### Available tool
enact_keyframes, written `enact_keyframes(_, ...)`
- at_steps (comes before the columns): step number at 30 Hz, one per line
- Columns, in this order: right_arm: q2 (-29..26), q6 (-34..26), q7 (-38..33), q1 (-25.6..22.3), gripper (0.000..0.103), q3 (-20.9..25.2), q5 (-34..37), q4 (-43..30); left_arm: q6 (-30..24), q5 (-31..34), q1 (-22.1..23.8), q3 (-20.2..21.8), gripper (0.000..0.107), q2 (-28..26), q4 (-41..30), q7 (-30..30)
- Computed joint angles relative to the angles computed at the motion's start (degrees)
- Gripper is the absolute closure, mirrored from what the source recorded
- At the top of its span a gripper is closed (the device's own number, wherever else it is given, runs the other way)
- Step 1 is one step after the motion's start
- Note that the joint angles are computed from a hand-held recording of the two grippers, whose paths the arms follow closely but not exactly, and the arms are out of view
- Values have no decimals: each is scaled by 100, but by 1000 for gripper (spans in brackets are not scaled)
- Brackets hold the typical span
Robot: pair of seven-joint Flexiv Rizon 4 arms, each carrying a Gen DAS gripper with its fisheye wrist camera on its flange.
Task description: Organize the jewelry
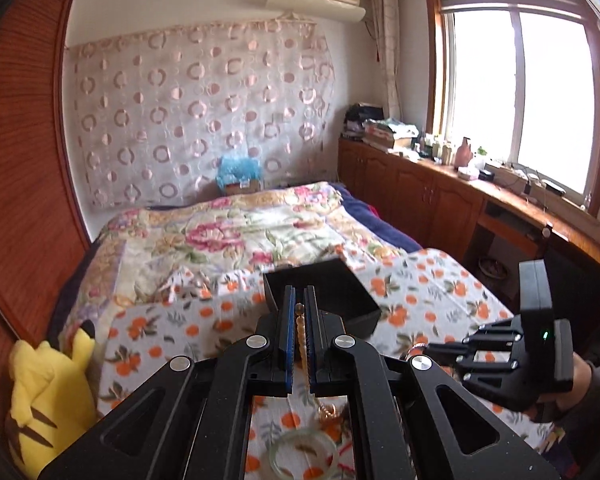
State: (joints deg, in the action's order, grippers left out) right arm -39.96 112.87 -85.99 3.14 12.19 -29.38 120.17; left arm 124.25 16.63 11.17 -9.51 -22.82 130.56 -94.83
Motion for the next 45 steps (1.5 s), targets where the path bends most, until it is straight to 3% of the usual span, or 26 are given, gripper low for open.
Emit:
enact_keyframes(12, -148, -461, 113, -27, 98, 172, -68, -761, -238, -442, -338, 176, 103, 154, -451, 238)
enact_keyframes(16, -449, -908, 159, -251, 98, 527, -166, -1331, -338, -656, -386, 200, 103, 84, -680, 332)
enact_keyframes(19, -628, -1158, 138, -108, 98, 486, 0, -1725, -487, -729, -323, 123, 103, 60, -897, 357)
enact_keyframes(24, -939, -1540, -49, -205, 98, 825, 245, -2255, -609, -1124, -682, 289, 103, 0, -1193, 656)
enact_keyframes(32, -1173, -1938, -406, 37, 97, 866, 677, -2742, -723, -1637, -1060, 422, 103, -274, -1577, 1060)
enact_keyframes(35, -1264, -2057, -722, -168, 92, 1204, 796, -2781, -739, -1738, -1087, 405, 103, -413, -1653, 1133)
enact_keyframes(45, -1041, -1559, -1166, -645, 92, 1535, 1000, -2124, -840, -2045, -1201, 463, 103, -844, -1927, 1358)
